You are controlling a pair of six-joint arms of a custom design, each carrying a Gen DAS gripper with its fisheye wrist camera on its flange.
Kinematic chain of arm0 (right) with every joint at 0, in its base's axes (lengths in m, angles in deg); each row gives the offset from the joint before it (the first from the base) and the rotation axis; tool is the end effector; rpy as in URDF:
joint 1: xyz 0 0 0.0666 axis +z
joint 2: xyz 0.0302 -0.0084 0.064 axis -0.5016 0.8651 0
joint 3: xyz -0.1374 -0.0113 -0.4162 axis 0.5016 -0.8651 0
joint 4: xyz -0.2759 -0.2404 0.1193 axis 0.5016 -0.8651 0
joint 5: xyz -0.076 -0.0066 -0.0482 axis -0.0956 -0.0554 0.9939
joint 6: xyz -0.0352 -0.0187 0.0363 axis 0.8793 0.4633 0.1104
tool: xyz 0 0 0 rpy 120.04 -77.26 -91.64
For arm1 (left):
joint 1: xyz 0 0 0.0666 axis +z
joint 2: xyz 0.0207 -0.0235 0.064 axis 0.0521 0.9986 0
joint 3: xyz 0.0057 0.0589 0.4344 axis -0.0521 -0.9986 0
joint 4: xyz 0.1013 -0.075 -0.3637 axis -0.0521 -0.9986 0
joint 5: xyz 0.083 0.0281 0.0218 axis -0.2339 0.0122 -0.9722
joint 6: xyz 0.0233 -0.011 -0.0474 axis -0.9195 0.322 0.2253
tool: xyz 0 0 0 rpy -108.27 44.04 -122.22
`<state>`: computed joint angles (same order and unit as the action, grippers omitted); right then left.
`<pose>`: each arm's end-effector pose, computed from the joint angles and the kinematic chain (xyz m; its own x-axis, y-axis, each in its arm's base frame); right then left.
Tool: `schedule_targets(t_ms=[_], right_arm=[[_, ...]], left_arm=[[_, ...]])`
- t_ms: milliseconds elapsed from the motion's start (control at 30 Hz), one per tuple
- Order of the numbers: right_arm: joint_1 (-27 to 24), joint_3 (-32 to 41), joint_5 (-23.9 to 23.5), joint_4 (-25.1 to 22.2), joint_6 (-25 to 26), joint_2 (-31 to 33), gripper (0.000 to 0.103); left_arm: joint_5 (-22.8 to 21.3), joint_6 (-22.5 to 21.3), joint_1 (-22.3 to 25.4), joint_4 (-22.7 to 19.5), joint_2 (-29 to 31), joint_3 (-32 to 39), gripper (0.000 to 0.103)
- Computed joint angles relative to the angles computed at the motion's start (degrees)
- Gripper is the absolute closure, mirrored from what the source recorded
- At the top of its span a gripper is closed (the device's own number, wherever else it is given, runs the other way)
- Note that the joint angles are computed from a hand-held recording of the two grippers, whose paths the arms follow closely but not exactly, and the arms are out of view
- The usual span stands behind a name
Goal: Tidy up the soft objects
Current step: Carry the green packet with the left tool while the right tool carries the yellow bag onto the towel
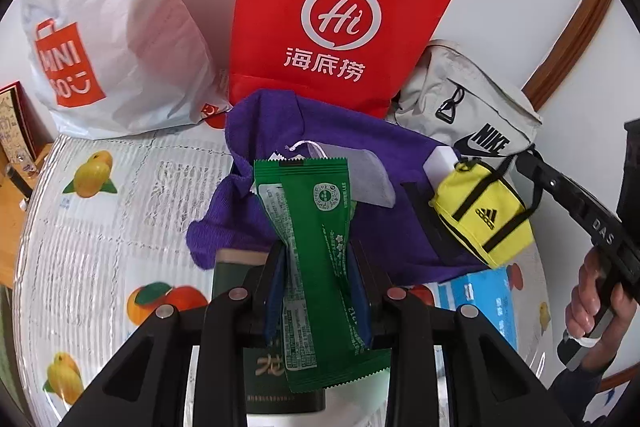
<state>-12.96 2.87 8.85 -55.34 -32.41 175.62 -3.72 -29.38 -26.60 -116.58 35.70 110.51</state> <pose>0.5433 0.1630 0.4091 -0.6695 0.1761 -0.7217 0.0373 0.9783 0.2040 0.6203 -0.3614 0.3983 -0.8164 0.2427 -0.5239 0.4350 0.8553 -0.2816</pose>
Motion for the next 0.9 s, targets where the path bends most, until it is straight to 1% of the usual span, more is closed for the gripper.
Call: schedule_targets(t_ms=[267, 333, 400, 500, 633, 667, 767, 833, 900], right_arm=[[-1.3, 2.7, -5.0, 0.5, -0.6, 4.4, 0.1], [-1.8, 2.8, -5.7, 0.0, -0.8, 5.4, 0.1], [-2.6, 2.9, -6.1, -1.6, -1.8, 6.6, 0.1], [-3.4, 2.4, -5.3, -2.6, -2.8, 7.3, 0.1], [-4.1, 1.5, -5.1, -3.3, -2.6, 7.3, 0.098], [-4.3, 1.4, -5.1, -3.4, -2.4, 7.3, 0.096], [-4.0, 1.5, -3.8, -5.2, -1.1, 7.3, 0.095], [-3.8, 1.2, -2.1, -6.1, -0.5, 7.0, 0.089], [-3.3, 0.2, 0.3, -6.7, -0.3, 6.1, 0.072]], left_arm=[[0.0, -0.9, -0.3, -3.9, 4.8, 7.0, 0.074], [0.1, -1.3, -0.4, -4.7, 5.9, 8.5, 0.074], [0.2, -1.7, -0.6, -5.8, 7.1, 10.4, 0.074], [0.0, -2.4, -1.1, -8.1, 9.4, 14.0, 0.074], [0.1, -2.8, -1.7, -10.9, 12.6, 19.3, 0.074], [0.1, -2.9, -1.9, -11.8, 13.6, 21.1, 0.074], [-0.2, -3.4, -2.4, -15.2, 16.8, 27.0, 0.074], [-0.5, -3.9, -2.9, -17.2, 19.0, 30.8, 0.074], [-0.3, -4.2, -3.3, -20.0, 21.8, 36.0, 0.074]])
